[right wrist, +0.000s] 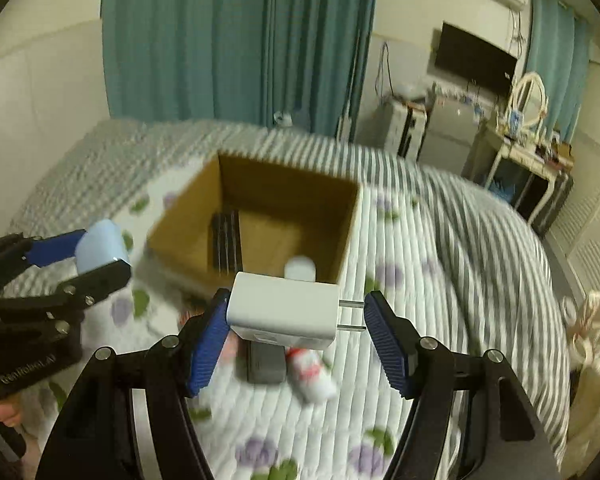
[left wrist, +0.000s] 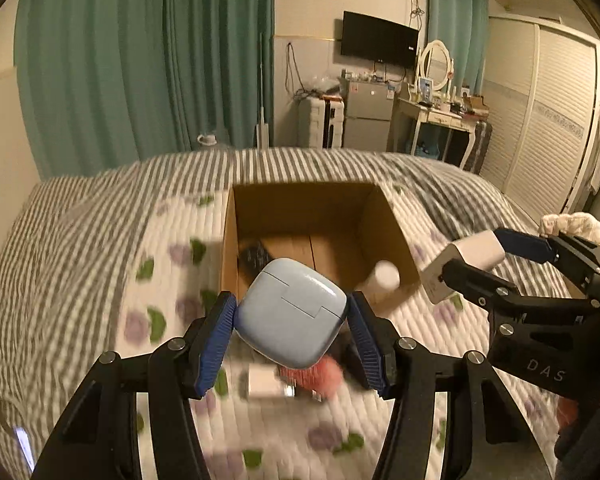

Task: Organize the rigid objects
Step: 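Carry the earbud case and charger cube into the box and release both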

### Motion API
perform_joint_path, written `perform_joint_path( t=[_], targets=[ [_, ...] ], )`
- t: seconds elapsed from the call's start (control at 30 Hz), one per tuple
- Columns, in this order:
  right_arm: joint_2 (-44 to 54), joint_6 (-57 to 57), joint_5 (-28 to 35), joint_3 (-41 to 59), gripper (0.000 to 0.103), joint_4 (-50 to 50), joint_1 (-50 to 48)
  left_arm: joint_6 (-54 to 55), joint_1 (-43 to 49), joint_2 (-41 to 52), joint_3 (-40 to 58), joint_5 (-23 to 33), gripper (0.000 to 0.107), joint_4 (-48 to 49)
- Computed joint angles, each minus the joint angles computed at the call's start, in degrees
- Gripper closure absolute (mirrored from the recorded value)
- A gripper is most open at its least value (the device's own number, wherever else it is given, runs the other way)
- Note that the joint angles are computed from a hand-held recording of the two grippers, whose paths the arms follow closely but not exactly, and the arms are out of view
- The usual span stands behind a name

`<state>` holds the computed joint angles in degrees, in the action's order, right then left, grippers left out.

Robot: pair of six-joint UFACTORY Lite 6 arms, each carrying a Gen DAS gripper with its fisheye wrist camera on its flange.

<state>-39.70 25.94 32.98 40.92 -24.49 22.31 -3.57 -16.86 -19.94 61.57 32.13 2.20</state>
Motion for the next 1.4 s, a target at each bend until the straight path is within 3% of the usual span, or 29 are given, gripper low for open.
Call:
perform_joint_path(
  t=[0.17,0.43,0.53,0.8,1.03,1.1,1.13,1.17,1.4],
  targets=[
    [15.5,-11.2,-6.5,11.1,0.036,8.0,-6.8,-0.4,1.3,15.3,13.0,-1.5,0.049,1.4],
    [39.7,-32.5,-15.0,23.8,0.036,27.4,-15.0,-1.3,2.5,35.2,23.9,-6.0,0.049,4.8],
    [48.1,-29.4,-16.8,29.0,0.036,23.3,-14.7,-0.7,2.6,42.5,27.9,-6.8,0.049,4.8],
    [61.2,-37.0,-19.2,38.3,0.036,31.4,-15.2,-0.3,1.7,48.9,30.9,-9.0,0.048,5.7],
    [61.7,-39.2,-18.5,39.0,0.035,35.8,-15.7,3.2,1.8,48.3,31.4,-7.9,0.047,1.8],
    [59.6,-39.7,-17.9,38.2,0.030,37.6,-16.4,4.9,1.7,46.6,31.0,-6.1,0.042,-0.1],
    [58.2,-39.0,-17.8,37.5,0.028,37.3,-16.7,5.2,1.5,45.7,30.9,-5.3,0.033,-0.7],
    [56.5,-38.7,-17.1,36.9,0.028,37.4,-17.3,5.8,1.6,43.2,29.2,-5.3,0.030,-1.7],
    [39.8,-32.6,-10.8,30.9,0.026,30.3,-19.5,1.3,1.5,28.0,22.6,-1.9,0.025,2.0]
  ],
)
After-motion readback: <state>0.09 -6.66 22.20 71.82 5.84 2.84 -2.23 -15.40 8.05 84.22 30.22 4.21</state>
